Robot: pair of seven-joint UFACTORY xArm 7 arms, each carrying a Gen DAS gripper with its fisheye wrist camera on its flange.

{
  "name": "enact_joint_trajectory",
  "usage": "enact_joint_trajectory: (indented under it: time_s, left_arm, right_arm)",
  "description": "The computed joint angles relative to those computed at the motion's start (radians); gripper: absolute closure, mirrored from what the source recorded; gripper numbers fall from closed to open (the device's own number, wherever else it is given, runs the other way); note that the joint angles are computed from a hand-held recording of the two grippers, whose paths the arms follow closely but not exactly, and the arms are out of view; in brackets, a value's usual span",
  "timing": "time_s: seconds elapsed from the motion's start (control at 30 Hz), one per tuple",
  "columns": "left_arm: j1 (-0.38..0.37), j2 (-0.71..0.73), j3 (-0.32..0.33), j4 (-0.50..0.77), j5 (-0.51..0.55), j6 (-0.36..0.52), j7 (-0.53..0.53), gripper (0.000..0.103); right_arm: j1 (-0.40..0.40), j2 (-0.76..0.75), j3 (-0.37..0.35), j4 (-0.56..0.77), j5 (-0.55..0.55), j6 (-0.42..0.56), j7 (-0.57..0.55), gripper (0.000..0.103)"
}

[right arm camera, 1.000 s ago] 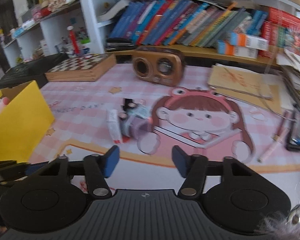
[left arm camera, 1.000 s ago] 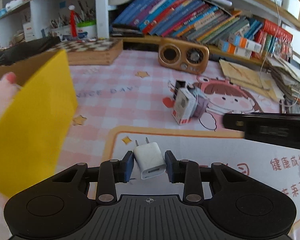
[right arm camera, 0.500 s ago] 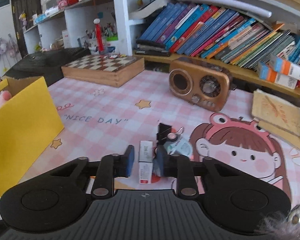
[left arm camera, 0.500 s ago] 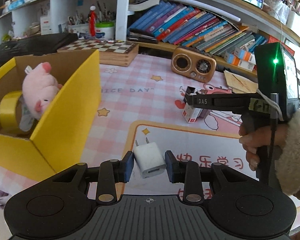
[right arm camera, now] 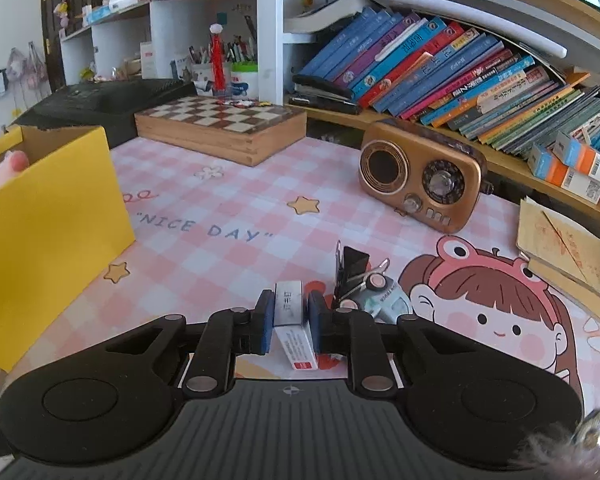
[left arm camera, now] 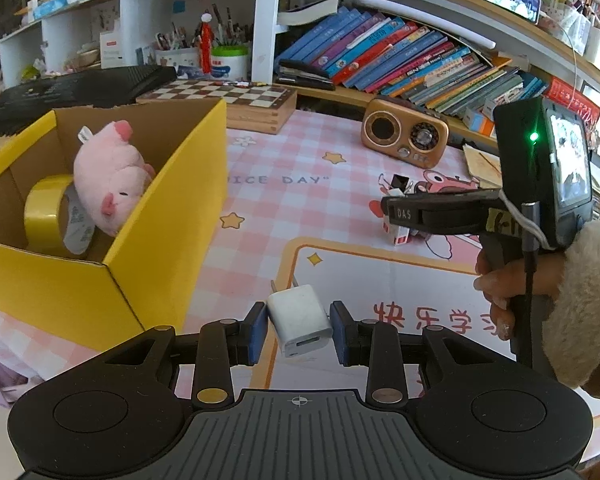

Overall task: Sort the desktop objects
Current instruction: 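Lift and carry the plug and small box toward the yellow box with both grippers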

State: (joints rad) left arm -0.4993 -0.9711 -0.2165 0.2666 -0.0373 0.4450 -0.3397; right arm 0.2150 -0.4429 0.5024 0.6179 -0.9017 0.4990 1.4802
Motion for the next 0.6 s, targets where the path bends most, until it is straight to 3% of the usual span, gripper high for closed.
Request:
enact_joint_trajectory:
  time_s: [0.27,0.6]
  left_arm:
    - [-0.006,-0.029,0.01,-0.009,0.0,0.005,0.011,0.071]
    - [-0.043,-0.053,0.046,-0.028,-0.025,-0.025,0.062,0.071]
  right_arm:
    - [0.036,0.024,-0.022,-0.011,0.035,0.029,-0.018,0.09]
    - [0.1,-0.144,0.006,-0.071,0.218,0.066,-0.045,0.09]
